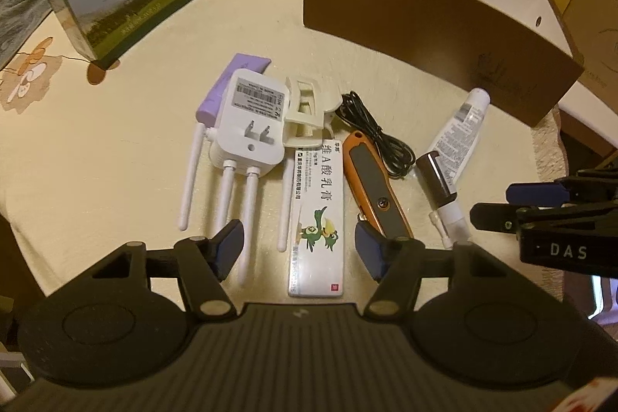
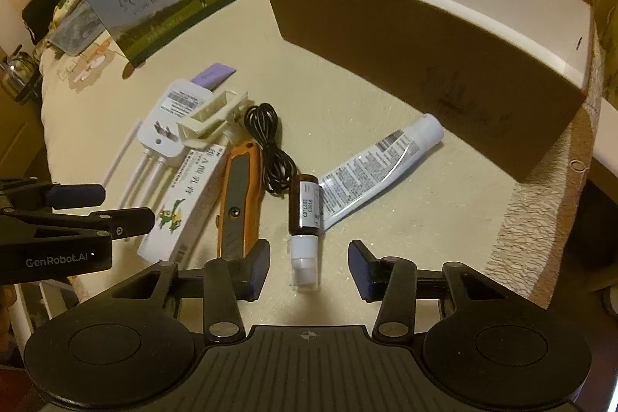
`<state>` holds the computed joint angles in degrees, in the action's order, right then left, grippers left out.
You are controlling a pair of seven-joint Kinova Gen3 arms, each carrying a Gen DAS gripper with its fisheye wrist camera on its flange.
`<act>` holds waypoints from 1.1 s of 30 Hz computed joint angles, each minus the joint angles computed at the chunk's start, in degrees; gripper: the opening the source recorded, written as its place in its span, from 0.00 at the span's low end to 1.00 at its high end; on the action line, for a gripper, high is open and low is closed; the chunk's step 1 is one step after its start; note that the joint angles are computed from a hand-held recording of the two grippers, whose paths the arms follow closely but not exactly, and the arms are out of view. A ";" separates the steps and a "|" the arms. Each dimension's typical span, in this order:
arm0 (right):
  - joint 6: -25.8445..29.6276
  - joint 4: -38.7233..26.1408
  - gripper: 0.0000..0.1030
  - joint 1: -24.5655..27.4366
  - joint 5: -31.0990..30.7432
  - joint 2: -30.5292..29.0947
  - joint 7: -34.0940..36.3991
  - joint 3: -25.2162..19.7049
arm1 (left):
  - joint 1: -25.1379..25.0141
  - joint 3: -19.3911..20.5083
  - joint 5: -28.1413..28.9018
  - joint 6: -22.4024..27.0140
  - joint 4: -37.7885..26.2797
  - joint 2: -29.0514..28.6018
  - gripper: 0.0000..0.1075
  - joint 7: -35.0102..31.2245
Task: Organize rigid objects
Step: 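Grasp the white ointment box with the left tool while the right tool grasps the brown bottle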
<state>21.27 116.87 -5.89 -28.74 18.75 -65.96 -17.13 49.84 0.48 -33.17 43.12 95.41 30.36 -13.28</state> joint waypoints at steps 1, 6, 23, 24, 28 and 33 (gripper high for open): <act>-0.26 -0.15 0.41 -0.28 0.17 0.59 -0.02 0.09 | -0.51 0.26 0.27 -0.48 -0.04 0.28 0.53 -0.47; -2.12 -0.57 0.39 -1.20 1.56 2.65 -0.78 -0.29 | -1.89 0.22 1.67 -2.42 -0.38 1.58 0.50 -2.64; -6.41 -1.83 0.19 -2.62 10.19 7.38 -7.54 -1.85 | -2.18 -1.37 4.55 -3.31 -2.72 4.66 0.47 -8.26; -6.73 -1.58 0.19 -1.94 10.28 7.37 -7.34 -2.51 | -2.14 -1.41 4.63 -3.22 -2.89 4.80 0.47 -8.55; -6.51 -1.28 0.19 -0.73 10.80 7.15 -7.40 -3.31 | -2.03 -1.47 4.87 -2.52 -3.99 5.68 0.47 -9.87; -5.44 -1.17 0.19 1.35 9.91 6.71 -7.08 -3.81 | -2.44 -1.30 5.90 -1.76 -5.59 6.98 0.39 -11.63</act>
